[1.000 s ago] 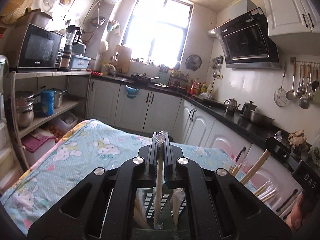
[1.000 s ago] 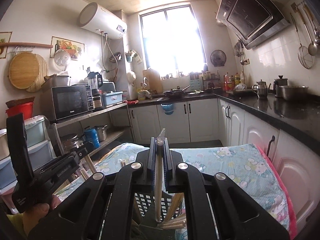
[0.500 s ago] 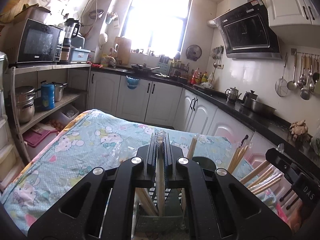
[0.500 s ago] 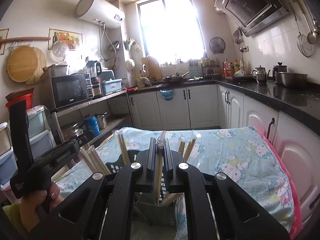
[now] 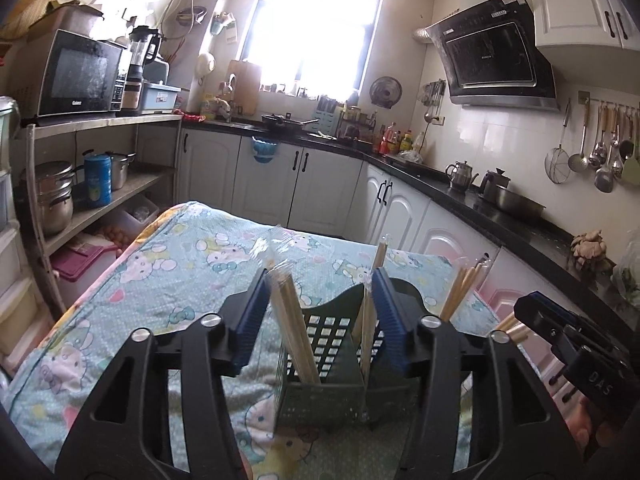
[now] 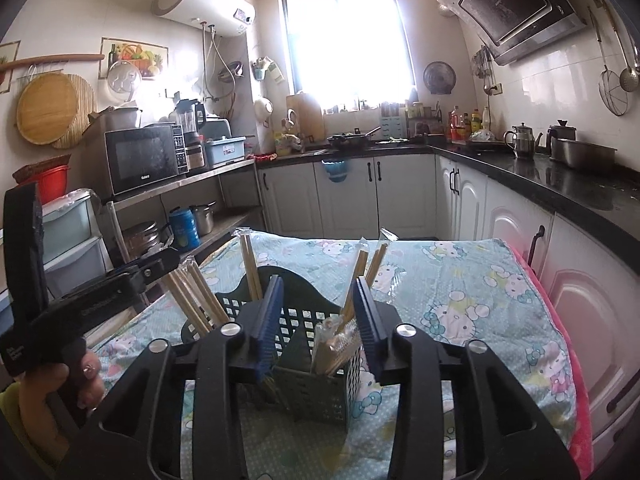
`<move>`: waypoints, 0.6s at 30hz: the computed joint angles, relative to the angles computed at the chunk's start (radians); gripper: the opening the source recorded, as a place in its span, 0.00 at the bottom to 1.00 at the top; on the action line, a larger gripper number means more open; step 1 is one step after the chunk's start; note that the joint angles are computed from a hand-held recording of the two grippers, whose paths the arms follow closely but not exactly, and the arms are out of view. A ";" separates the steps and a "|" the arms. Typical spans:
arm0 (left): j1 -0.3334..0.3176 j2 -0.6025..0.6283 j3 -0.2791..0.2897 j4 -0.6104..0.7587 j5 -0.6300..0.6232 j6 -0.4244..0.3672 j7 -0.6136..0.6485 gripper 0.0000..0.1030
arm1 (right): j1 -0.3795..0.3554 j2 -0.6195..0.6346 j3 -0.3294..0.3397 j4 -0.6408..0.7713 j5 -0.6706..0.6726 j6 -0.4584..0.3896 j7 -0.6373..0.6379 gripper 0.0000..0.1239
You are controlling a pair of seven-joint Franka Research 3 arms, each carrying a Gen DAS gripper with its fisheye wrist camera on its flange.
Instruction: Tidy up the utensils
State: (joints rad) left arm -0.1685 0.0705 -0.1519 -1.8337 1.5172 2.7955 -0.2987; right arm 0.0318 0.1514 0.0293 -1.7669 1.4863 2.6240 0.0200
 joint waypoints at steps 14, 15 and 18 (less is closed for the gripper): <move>0.024 -0.114 -0.034 -0.123 -0.015 0.033 0.010 0.89 | 0.009 -0.113 -0.036 -0.130 0.073 -0.032 -0.095 0.59; 0.025 -0.121 -0.038 -0.134 -0.022 0.033 0.021 0.89 | 0.012 -0.123 -0.040 -0.142 0.080 -0.033 -0.105 0.62; 0.030 -0.140 -0.046 -0.162 -0.023 0.043 0.025 0.89 | 0.022 -0.156 -0.051 -0.186 0.105 -0.031 -0.152 0.68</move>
